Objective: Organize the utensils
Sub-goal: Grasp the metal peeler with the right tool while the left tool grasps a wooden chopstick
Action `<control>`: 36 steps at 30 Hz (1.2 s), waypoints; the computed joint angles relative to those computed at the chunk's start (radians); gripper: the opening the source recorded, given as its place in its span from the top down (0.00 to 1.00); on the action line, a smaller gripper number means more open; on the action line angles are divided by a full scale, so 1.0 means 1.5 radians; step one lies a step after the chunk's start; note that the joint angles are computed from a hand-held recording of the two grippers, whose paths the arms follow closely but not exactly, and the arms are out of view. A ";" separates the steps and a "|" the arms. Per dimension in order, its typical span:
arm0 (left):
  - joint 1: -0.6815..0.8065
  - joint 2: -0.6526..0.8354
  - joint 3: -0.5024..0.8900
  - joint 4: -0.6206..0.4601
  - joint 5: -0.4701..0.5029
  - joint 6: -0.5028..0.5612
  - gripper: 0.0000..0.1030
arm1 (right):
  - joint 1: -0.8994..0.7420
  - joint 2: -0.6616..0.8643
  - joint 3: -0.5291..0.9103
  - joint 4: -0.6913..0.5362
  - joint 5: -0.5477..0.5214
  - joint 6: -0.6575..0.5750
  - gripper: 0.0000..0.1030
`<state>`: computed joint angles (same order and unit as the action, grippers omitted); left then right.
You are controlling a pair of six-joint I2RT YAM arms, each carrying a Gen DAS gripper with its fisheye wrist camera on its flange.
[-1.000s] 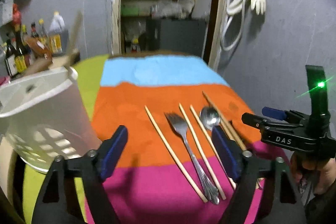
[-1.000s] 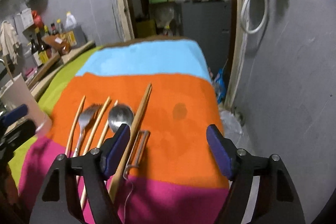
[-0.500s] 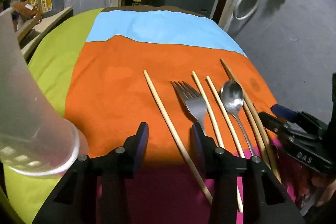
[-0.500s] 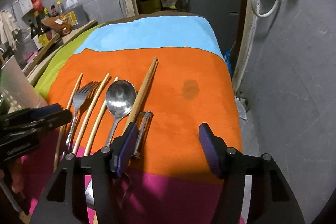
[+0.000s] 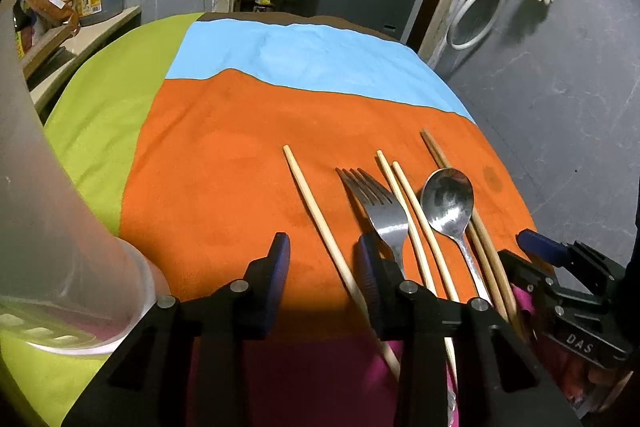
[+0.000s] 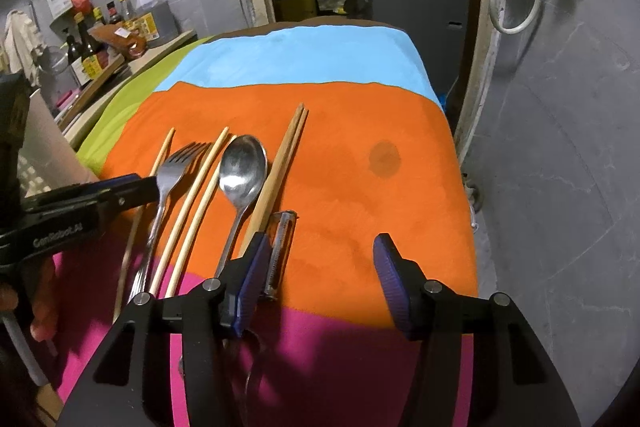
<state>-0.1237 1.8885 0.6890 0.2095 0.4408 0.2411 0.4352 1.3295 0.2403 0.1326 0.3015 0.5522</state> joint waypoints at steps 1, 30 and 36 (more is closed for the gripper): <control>-0.001 0.000 -0.002 0.003 -0.001 -0.001 0.74 | 0.006 -0.001 0.000 -0.003 0.002 0.005 0.48; -0.022 -0.013 -0.024 -0.025 0.018 0.079 0.91 | 0.132 -0.020 0.026 -0.119 0.034 0.073 0.62; -0.015 -0.001 0.010 -0.075 0.032 0.080 0.90 | 0.102 0.042 0.059 -0.101 0.022 0.056 0.60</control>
